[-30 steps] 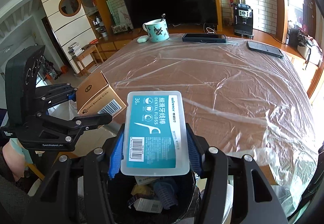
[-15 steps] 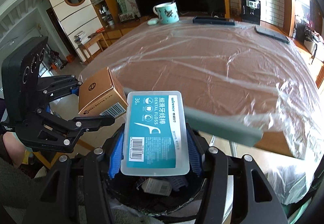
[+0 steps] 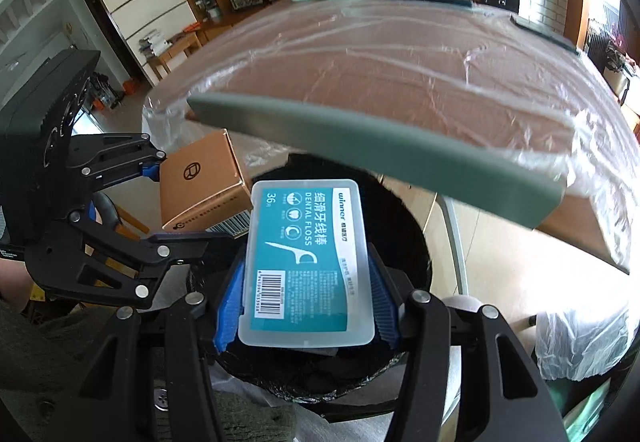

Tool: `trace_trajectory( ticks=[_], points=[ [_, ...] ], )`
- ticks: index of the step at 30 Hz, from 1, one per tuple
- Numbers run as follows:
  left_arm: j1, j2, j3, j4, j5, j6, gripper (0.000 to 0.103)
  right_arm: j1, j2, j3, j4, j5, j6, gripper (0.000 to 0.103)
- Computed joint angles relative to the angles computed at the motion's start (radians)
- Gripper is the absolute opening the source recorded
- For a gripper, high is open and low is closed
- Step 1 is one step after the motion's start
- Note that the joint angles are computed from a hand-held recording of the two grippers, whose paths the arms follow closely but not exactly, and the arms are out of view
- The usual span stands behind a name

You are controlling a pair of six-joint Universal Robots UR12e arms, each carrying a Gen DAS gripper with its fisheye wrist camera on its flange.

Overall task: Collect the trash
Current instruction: 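Carry the cardboard box and dental floss box with both tools into the bin opening, then open the left tool dropping the cardboard box while the right tool drops the floss box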

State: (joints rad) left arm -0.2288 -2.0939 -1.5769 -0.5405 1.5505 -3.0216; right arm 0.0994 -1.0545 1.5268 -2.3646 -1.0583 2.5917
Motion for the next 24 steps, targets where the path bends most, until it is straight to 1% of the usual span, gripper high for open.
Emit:
trace_trajectory(
  ticks=[10, 17, 19, 20, 21, 22, 23, 24],
  points=[
    [-0.001, -0.035, 0.023, -0.063, 0.011, -0.011, 0.059, 0.015, 0.03, -0.002, -0.004, -0.085, 0.021, 0.054],
    [-0.004, -0.054, 0.037, -0.094, 0.034, -0.01, 0.059, 0.019, 0.051, -0.016, 0.008, -0.101, 0.032, 0.054],
    [-0.001, -0.059, 0.039, -0.105, 0.026, -0.014, 0.059, 0.021, 0.06, -0.023, 0.017, -0.108, 0.04, 0.054],
    [0.006, -0.06, 0.037, -0.102, -0.006, -0.013, 0.064, 0.021, 0.063, -0.028, 0.023, -0.11, 0.046, 0.054],
    [0.011, -0.062, 0.035, -0.1, -0.018, -0.021, 0.07, 0.02, 0.066, -0.03, 0.028, -0.103, 0.054, 0.055],
    [0.014, -0.062, 0.032, -0.094, -0.025, -0.038, 0.082, 0.016, 0.069, -0.034, 0.037, -0.085, 0.059, 0.058],
    [0.019, -0.061, 0.03, -0.093, -0.041, -0.043, 0.084, 0.013, 0.072, -0.037, 0.04, -0.067, 0.072, 0.07],
    [0.025, -0.059, 0.029, -0.101, -0.065, -0.045, 0.084, 0.009, 0.07, -0.036, 0.036, -0.052, 0.086, 0.08]
  ],
)
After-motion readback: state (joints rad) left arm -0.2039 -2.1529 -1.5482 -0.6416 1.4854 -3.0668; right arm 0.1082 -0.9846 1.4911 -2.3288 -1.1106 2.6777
